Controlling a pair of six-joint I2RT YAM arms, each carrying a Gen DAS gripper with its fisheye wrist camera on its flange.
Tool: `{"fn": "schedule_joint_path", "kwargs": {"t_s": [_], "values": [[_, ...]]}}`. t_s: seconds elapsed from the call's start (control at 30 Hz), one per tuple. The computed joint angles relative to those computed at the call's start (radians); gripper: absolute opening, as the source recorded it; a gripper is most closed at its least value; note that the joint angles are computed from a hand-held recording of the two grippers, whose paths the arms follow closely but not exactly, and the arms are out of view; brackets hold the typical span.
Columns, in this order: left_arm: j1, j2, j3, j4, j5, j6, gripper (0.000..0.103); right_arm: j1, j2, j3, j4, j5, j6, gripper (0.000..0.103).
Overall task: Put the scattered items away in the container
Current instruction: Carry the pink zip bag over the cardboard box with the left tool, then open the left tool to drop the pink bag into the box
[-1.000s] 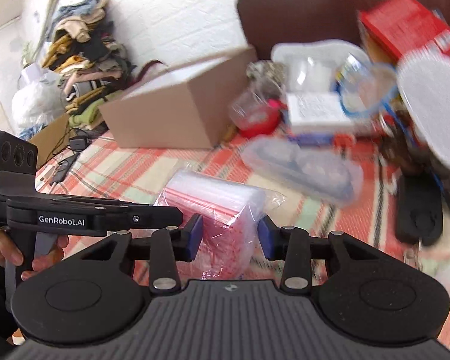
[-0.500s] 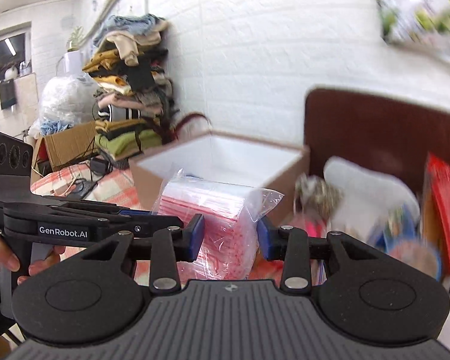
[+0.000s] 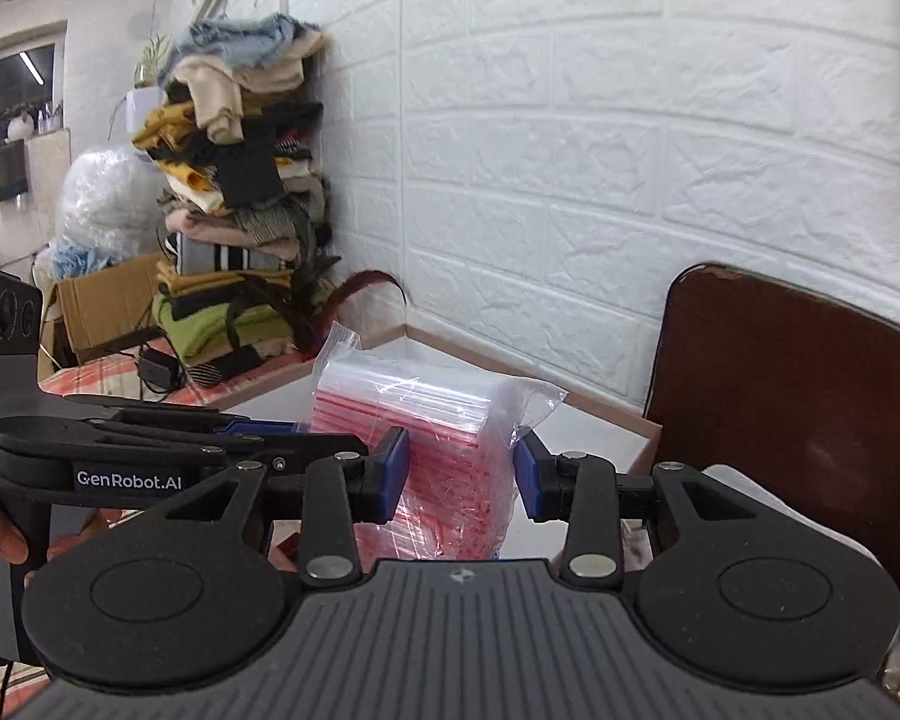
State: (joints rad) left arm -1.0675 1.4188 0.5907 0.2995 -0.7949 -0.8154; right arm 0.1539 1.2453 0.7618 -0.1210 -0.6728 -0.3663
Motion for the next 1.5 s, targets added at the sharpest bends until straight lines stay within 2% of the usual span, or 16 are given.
{"fn": "schedule_joint_path", "kwargs": {"t_s": [0.17, 0.43, 0.47, 0.5, 0.53, 0.6, 0.63, 0.7, 0.77, 0.83, 1.03, 1.23, 1.37, 1.5], "values": [[0.16, 0.075, -0.022, 0.107, 0.159, -0.012, 0.031, 0.076, 0.191, 0.072, 0.102, 0.086, 0.04, 0.042], [0.266, 0.236, 0.04, 0.155, 0.284, 0.006, 0.032, 0.085, 0.38, 0.143, 0.156, 0.125, 0.054, 0.042], [0.276, 0.248, 0.047, 0.155, 0.3, 0.006, 0.044, 0.088, 0.393, 0.145, 0.164, 0.134, 0.048, 0.043], [0.284, 0.25, 0.055, 0.142, 0.316, 0.002, 0.048, 0.091, 0.405, 0.146, 0.169, 0.141, 0.039, 0.046], [0.29, 0.248, 0.066, 0.117, 0.325, -0.01, 0.049, 0.092, 0.415, 0.148, 0.171, 0.141, 0.034, 0.054], [0.301, 0.242, 0.075, 0.08, 0.336, -0.029, 0.057, 0.088, 0.43, 0.146, 0.191, 0.134, 0.047, 0.056], [0.307, 0.236, 0.069, 0.078, 0.341, -0.036, 0.062, 0.082, 0.432, 0.141, 0.205, 0.128, 0.053, 0.061], [0.311, 0.216, 0.043, 0.101, 0.338, -0.061, 0.072, 0.073, 0.426, 0.12, 0.25, 0.128, 0.063, 0.072], [0.304, 0.196, 0.02, 0.125, 0.313, -0.083, 0.09, 0.065, 0.416, 0.107, 0.274, 0.136, 0.061, 0.082], [0.289, 0.19, 0.025, 0.117, 0.293, -0.068, 0.091, 0.06, 0.41, 0.108, 0.26, 0.135, 0.046, 0.087], [0.238, 0.181, 0.064, 0.038, 0.245, -0.052, 0.092, 0.066, 0.367, 0.088, 0.228, 0.155, 0.016, 0.087], [0.184, 0.134, 0.069, -0.041, 0.198, -0.094, 0.1, 0.032, 0.318, 0.083, 0.152, 0.126, 0.027, 0.099], [0.131, 0.105, 0.085, -0.102, 0.181, -0.116, 0.1, 0.006, 0.261, 0.07, 0.075, 0.107, 0.0, 0.1], [0.058, 0.089, 0.087, -0.1, 0.16, -0.136, 0.1, -0.05, 0.169, 0.013, 0.027, 0.07, -0.075, 0.1]]}}
